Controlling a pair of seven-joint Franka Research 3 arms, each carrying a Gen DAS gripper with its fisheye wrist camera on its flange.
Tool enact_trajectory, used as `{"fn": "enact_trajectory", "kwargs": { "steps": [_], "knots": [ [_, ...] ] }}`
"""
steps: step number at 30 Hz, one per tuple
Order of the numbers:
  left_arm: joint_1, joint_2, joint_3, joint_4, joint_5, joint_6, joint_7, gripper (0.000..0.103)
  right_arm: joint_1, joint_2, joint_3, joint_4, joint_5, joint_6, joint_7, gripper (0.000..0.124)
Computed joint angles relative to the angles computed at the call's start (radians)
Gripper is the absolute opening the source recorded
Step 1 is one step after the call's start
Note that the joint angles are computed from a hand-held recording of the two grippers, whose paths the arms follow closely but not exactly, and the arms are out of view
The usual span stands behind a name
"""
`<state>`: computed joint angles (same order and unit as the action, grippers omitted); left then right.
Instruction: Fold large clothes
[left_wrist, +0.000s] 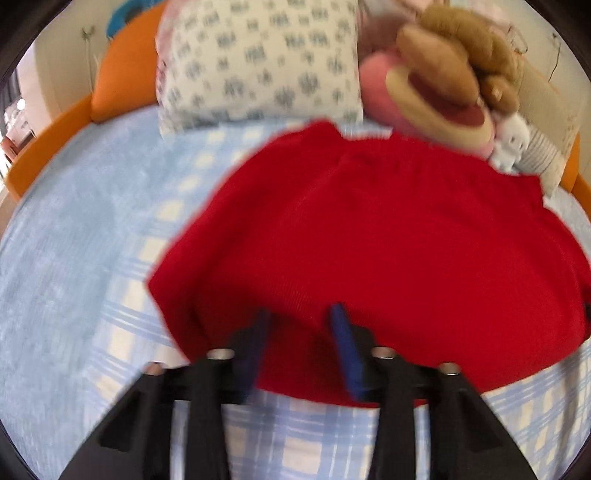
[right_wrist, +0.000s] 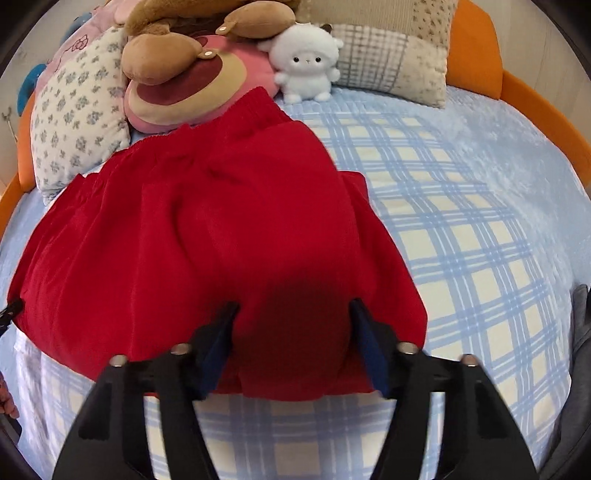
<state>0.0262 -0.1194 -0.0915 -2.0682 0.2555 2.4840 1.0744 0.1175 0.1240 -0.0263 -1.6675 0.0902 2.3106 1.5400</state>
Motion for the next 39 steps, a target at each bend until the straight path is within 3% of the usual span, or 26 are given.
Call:
{"fn": "enact_trajectory", "kwargs": {
  "steps": [2,3,5,9,12,17,20,23,24,26,28,29,30,31,32,34,35,36,39],
  "knots": [
    [0.006,0.008,-0.011,-0.01,0.071,0.012,-0.037,0.007,-0.004,-0.005,0.003,0.009,0.022,-0.013,-0.03,0.025],
    [0.008,0.008,-0.015,-0.015,0.108,0.018,-0.052,0.006,-0.012,-0.008,0.003,0.017,0.055,-0.024,-0.046,0.016],
    [0.009,0.0,-0.012,-0.021,0.123,0.028,-0.057,0.006,-0.023,-0.015,0.001,0.036,0.1,-0.047,-0.073,0.012],
    [0.041,-0.033,0.001,-0.006,0.21,0.005,-0.109,0.005,-0.051,-0.026,-0.005,0.078,0.199,-0.115,-0.14,0.009],
    [0.071,-0.047,0.029,0.005,0.198,-0.022,-0.099,0.005,-0.079,-0.017,-0.012,0.118,0.299,-0.195,-0.186,0.009],
    [0.088,-0.058,0.054,-0.049,0.121,-0.025,-0.038,0.005,-0.092,0.01,-0.018,0.101,0.317,-0.216,-0.179,0.012],
    [0.081,-0.067,0.069,-0.1,0.013,0.0,0.027,0.006,-0.135,0.048,-0.025,0.075,0.464,-0.215,-0.159,0.02],
    [0.055,-0.085,0.105,-0.148,-0.189,0.041,0.126,0.006,-0.155,0.051,-0.017,0.024,0.556,-0.166,-0.191,0.02],
    [0.043,-0.094,0.12,-0.161,-0.279,0.048,0.16,0.007,-0.147,0.04,-0.014,0.007,0.539,-0.14,-0.199,0.02],
    [0.029,-0.114,0.135,-0.182,-0.401,0.054,0.203,0.017,-0.115,0.013,-0.01,-0.018,0.433,-0.086,-0.202,0.022],
    [0.02,-0.137,0.142,-0.196,-0.494,0.049,0.206,0.018,-0.097,0.0,-0.009,-0.02,0.367,-0.078,-0.19,0.027],
    [0.015,-0.149,0.145,-0.205,-0.536,0.047,0.205,0.018,-0.1,0.0,-0.008,-0.012,0.384,-0.095,-0.205,0.039],
    [0.017,-0.158,0.14,-0.21,-0.551,0.044,0.187,0.018,-0.104,-0.001,-0.006,-0.011,0.417,-0.108,-0.227,0.064],
    [0.017,-0.168,0.137,-0.218,-0.562,0.042,0.177,0.019,-0.105,-0.01,-0.002,-0.014,0.448,-0.119,-0.251,0.079],
    [0.019,-0.178,0.132,-0.223,-0.561,0.034,0.162,0.021,-0.094,-0.026,-0.001,-0.037,0.42,-0.087,-0.246,0.095],
    [0.03,-0.192,0.12,-0.226,-0.541,0.007,0.109,0.038,-0.063,-0.059,0.004,-0.084,0.311,-0.011,-0.228,0.098],
    [0.013,-0.205,0.136,-0.239,-0.593,0.005,0.112,0.077,-0.057,-0.058,0.005,-0.087,0.287,-0.011,-0.227,0.098],
    [0.001,-0.215,0.149,-0.25,-0.635,0.01,0.122,0.091,-0.052,-0.057,0.004,-0.089,0.272,-0.014,-0.223,0.098],
    [-0.028,-0.226,0.141,-0.261,-0.665,0.055,0.143,0.092,-0.045,-0.062,0.003,-0.122,0.258,0.021,-0.229,0.098]
  ]
}}
